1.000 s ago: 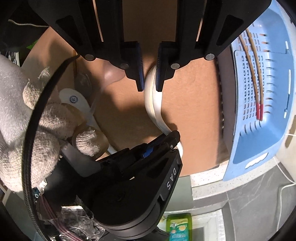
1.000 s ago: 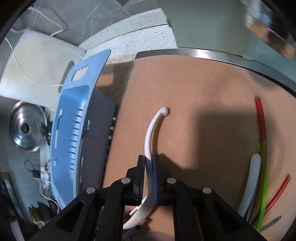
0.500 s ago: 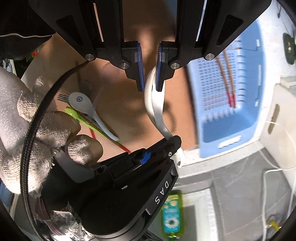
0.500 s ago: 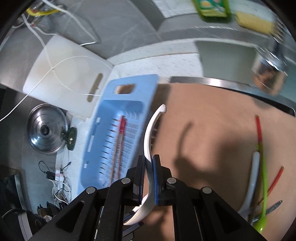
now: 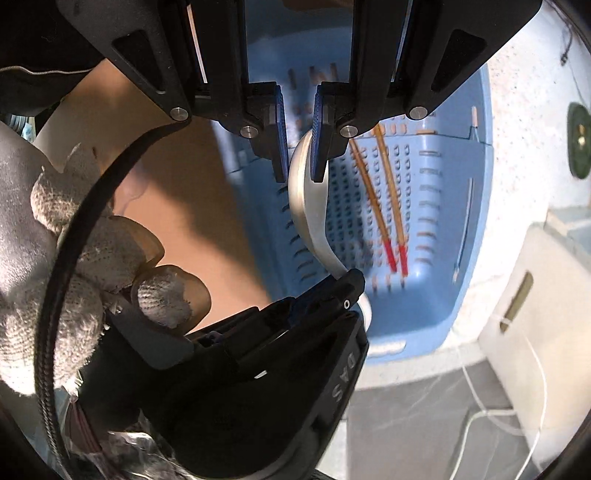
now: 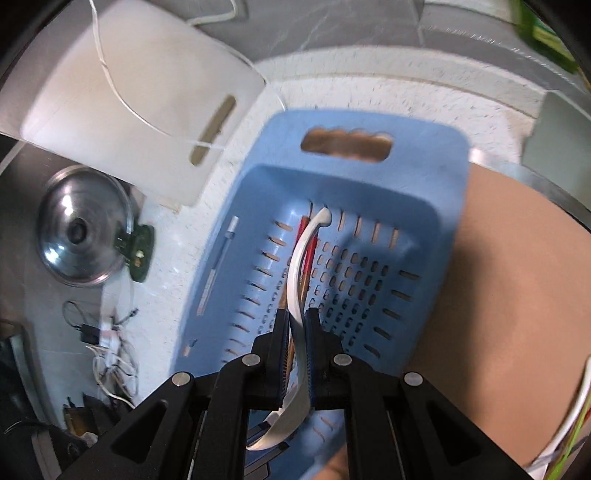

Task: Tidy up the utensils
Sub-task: 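Carry the white spoon into the blue basket and open both tools, then withdraw both tools from the basket back toward the remaining utensils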

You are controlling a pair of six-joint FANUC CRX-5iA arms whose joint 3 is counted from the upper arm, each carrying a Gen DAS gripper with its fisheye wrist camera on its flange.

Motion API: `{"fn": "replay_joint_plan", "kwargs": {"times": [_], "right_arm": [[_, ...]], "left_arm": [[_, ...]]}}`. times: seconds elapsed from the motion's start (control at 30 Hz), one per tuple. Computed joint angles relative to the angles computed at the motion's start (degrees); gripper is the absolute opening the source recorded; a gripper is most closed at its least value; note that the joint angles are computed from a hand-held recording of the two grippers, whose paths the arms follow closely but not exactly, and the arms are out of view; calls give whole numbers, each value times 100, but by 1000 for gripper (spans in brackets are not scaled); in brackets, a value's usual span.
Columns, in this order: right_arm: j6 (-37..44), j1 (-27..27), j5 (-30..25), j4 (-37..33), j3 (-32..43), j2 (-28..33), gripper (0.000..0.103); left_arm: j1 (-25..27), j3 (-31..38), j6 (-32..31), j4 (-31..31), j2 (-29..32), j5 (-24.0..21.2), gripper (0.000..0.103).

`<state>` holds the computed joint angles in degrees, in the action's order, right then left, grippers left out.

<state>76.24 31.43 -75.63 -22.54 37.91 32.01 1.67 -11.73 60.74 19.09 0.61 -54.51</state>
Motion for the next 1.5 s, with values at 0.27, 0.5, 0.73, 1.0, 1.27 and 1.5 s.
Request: {"fn": "replay_joint_plan", "kwargs": {"times": [0.27, 0.5, 0.73, 1.0, 1.27, 1.5], "right_arm": [[-166, 177, -394, 307, 539, 557, 8], [-203, 240, -594, 447, 863, 828, 8], [-37, 254, -623, 553, 937, 867, 11], [224, 182, -253, 586, 477, 408, 21], [940, -368, 338, 4, -807, -881, 31], [1476, -1099, 913, -408, -2129, -2111, 44]], "left_arm": [[116, 215, 167, 44, 434, -236, 11], [143, 362, 288, 102, 756, -256, 11], [158, 443, 396, 55, 907, -315, 17], [166, 441, 603, -80, 827, -262, 18], [196, 191, 656, -43, 237, -35, 18], [-96, 126, 682, 201, -94, 208, 18]]}}
